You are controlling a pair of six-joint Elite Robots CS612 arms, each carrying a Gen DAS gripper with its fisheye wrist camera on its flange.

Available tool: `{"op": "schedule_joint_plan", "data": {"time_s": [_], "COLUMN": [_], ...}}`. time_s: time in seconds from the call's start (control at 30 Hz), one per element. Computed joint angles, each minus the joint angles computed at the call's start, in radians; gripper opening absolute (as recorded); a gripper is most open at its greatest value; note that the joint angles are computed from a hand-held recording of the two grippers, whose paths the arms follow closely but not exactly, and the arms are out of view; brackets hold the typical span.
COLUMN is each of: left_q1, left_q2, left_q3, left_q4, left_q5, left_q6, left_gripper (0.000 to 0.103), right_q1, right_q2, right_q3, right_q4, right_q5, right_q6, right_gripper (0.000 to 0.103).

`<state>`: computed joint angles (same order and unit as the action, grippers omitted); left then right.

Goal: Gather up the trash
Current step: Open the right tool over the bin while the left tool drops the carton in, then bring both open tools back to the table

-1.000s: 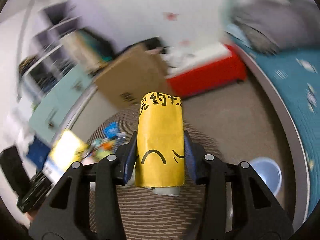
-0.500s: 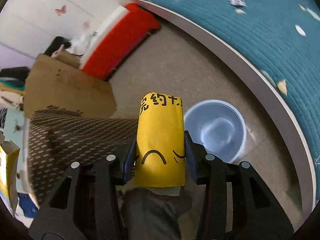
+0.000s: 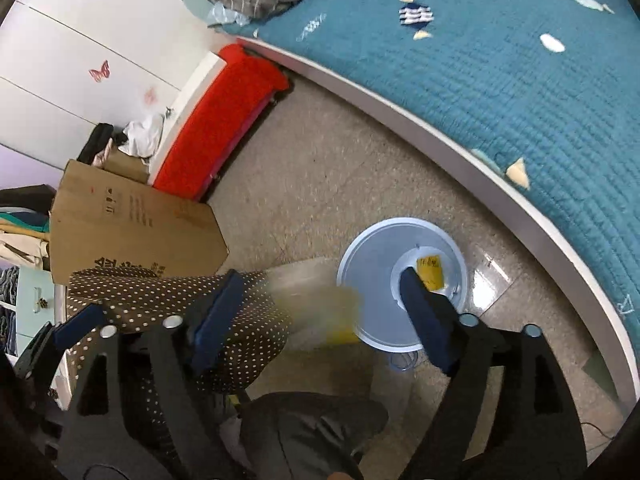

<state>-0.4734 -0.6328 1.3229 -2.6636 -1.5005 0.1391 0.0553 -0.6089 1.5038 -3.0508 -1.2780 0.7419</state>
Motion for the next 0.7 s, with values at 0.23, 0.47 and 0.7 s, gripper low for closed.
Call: {"op": "schedule_joint_plan", "data": {"time_s": [0.23,0.47,0.7], "left_q1": [0.007,0.025,0.048], "left_q2": [-0.050,-0.121,-0.197], "left_q3": [0.078,0.177,0.286], "left_q4": [-0.097,-0.239,-0.394], "left_q5": [0.020,0.005,0.000], "left_q6": [-0.054,-0.095,-0.141], "left_gripper": [0.093,0.093,0.093], "right_q1": [0.017,0.043,0.094], "right_q2": [-0.040,-0.088,-0.138], "right_q3": [0.036,0.059,0.054], "right_q4": [-0.023,-0.049,-0.093], "right_q5": [-0.050,-0.096,-0.152], "right_q6": [-0.022,-0.049,-0.117], "right_gripper": [0.097,0.097,0.097]}}
